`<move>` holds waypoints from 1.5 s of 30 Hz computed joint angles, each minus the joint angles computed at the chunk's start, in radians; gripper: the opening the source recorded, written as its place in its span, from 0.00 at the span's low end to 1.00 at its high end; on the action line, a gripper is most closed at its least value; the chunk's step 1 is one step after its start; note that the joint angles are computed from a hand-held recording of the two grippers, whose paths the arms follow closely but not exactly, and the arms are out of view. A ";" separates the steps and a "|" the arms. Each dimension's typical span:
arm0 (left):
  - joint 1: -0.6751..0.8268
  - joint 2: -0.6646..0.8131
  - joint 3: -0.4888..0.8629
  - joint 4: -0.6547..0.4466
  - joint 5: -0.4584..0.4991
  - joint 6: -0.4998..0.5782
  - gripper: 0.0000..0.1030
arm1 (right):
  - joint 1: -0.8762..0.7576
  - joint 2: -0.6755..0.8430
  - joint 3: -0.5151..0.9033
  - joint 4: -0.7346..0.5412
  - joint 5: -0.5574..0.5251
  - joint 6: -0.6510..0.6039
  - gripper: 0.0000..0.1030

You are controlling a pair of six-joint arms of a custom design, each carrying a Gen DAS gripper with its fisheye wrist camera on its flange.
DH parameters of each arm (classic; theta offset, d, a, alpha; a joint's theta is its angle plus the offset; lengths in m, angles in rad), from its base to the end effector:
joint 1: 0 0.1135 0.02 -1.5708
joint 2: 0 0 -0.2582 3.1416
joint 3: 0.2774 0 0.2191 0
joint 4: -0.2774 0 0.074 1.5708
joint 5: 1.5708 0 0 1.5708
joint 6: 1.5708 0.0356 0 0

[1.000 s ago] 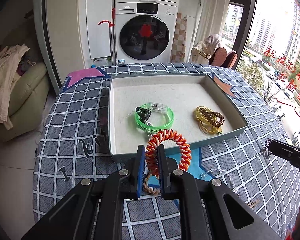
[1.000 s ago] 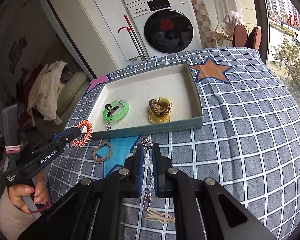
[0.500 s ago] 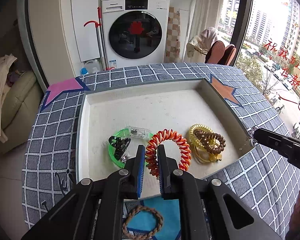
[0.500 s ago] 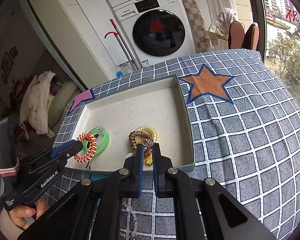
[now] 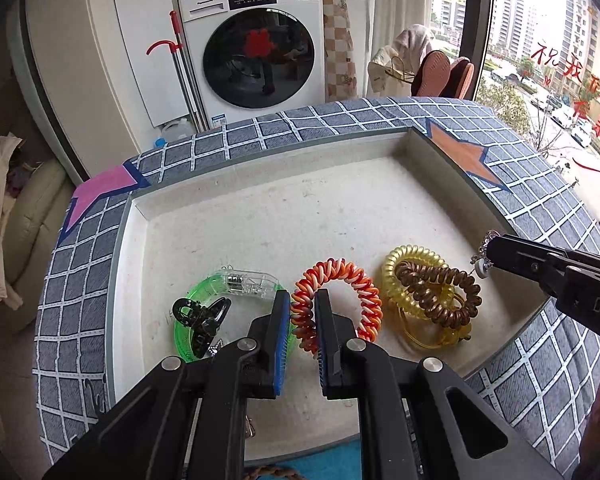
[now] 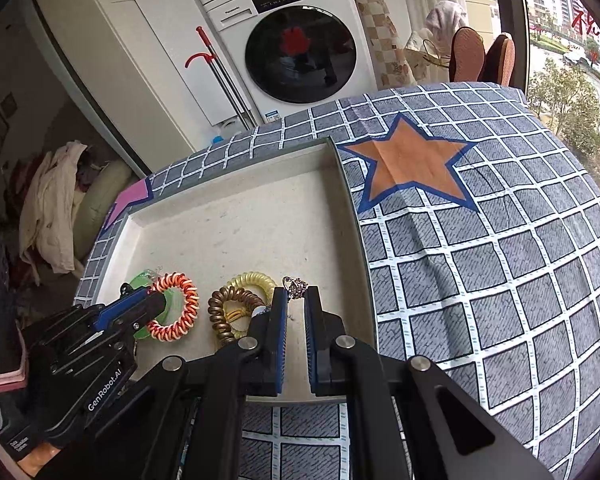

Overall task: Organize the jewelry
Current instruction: 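Carry the orange coil and silver charm into the tray and open both tools, then move both tools back toward the braided and bead bracelets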

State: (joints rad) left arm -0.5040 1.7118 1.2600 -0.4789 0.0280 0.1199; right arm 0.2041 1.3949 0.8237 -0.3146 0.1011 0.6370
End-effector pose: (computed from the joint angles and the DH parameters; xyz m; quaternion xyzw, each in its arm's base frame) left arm 0.2951 -0.1639 0.2432 0.2955 0.9020 -0.0731 0.3063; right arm 0.2492 0.0479 0.2195 0.2186 0.9151 0.0935 0.3256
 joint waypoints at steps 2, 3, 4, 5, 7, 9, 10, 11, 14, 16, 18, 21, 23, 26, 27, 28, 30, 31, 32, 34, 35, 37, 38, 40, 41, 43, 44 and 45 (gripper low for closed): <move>-0.008 0.002 -0.010 0.015 -0.019 0.006 0.32 | -0.002 0.016 -0.004 0.008 0.001 -0.001 0.09; -0.011 0.003 -0.014 0.021 -0.026 0.009 0.32 | -0.004 0.023 -0.007 0.011 -0.001 -0.001 0.09; -0.015 0.002 -0.019 0.027 -0.035 0.012 0.32 | -0.009 0.029 -0.010 0.016 -0.007 -0.001 0.09; -0.019 0.002 -0.022 0.034 -0.045 0.016 0.32 | -0.013 0.034 -0.014 0.021 -0.014 -0.001 0.10; -0.028 0.000 -0.028 0.041 -0.064 0.024 0.32 | -0.016 0.039 -0.022 0.032 -0.021 0.002 0.10; -0.033 -0.002 -0.030 0.043 -0.072 0.026 0.32 | -0.019 0.045 -0.021 0.035 -0.029 0.000 0.10; -0.032 -0.003 -0.030 0.042 -0.072 0.025 0.32 | -0.019 0.048 -0.017 0.032 -0.028 -0.001 0.10; -0.030 -0.005 -0.030 0.040 -0.069 0.022 0.32 | -0.020 0.051 -0.013 0.030 -0.031 -0.001 0.13; -0.023 -0.014 -0.035 0.038 -0.058 0.013 0.32 | -0.025 0.037 -0.023 0.055 -0.063 0.003 0.31; -0.021 -0.017 -0.035 0.040 -0.056 0.012 0.32 | -0.010 0.020 -0.019 0.049 -0.044 0.016 0.48; -0.019 -0.025 -0.037 0.038 -0.054 0.011 0.32 | -0.005 -0.009 -0.028 0.055 -0.039 0.027 0.52; -0.016 -0.029 -0.033 0.032 -0.049 0.010 0.32 | 0.000 -0.053 -0.037 0.045 -0.039 0.039 0.53; -0.018 -0.031 -0.033 0.034 -0.057 0.011 0.32 | 0.008 -0.084 -0.041 0.029 -0.025 0.052 0.54; -0.019 -0.025 -0.028 0.031 -0.063 0.012 0.32 | 0.013 -0.134 -0.056 0.004 -0.011 0.065 0.56; -0.020 -0.019 -0.022 0.027 -0.065 0.012 0.32 | 0.015 -0.151 -0.061 -0.006 -0.008 0.070 0.56; -0.021 -0.014 -0.016 0.023 -0.068 0.012 0.32 | 0.016 -0.168 -0.067 -0.015 -0.005 0.076 0.56; -0.025 -0.012 -0.013 0.021 -0.076 0.011 0.32 | 0.011 -0.198 -0.079 -0.030 -0.013 0.082 0.56; -0.025 -0.014 -0.012 0.020 -0.079 0.009 0.32 | 0.009 -0.212 -0.084 -0.038 -0.014 0.084 0.57; -0.024 -0.018 -0.012 0.018 -0.078 0.008 0.32 | 0.010 -0.225 -0.088 -0.047 -0.013 0.086 0.57; -0.021 -0.026 -0.010 0.015 -0.074 0.004 0.32 | 0.013 -0.248 -0.093 -0.061 -0.008 0.090 0.57; -0.018 -0.032 -0.010 0.013 -0.071 0.001 0.32 | 0.016 -0.260 -0.096 -0.067 -0.007 0.093 0.59; -0.011 -0.045 -0.008 0.007 -0.061 -0.004 0.32 | 0.027 -0.285 -0.105 -0.079 -0.002 0.103 0.62; -0.008 -0.051 -0.007 0.004 -0.056 -0.006 0.40 | 0.037 -0.295 -0.109 -0.083 0.004 0.110 0.65; -0.002 -0.069 -0.010 0.001 -0.050 -0.012 1.00 | 0.053 -0.315 -0.116 -0.094 0.015 0.121 0.67; -0.001 -0.095 -0.035 0.031 -0.056 -0.022 1.00 | 0.062 -0.324 -0.117 -0.101 0.021 0.127 0.69; 0.000 -0.129 -0.052 0.040 -0.055 -0.009 1.00 | 0.078 -0.344 -0.122 -0.112 0.032 0.140 0.72; 0.002 -0.134 -0.045 0.027 -0.051 -0.003 1.00 | 0.090 -0.357 -0.125 -0.122 0.042 0.149 0.74; 0.005 -0.146 -0.048 0.023 -0.049 -0.001 1.00 | 0.102 -0.369 -0.127 -0.129 0.051 0.157 0.78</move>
State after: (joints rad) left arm -0.4995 1.5657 1.2120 -0.4558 -0.0212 0.1186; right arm 0.3058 1.0256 0.6968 -0.4435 0.1519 0.7940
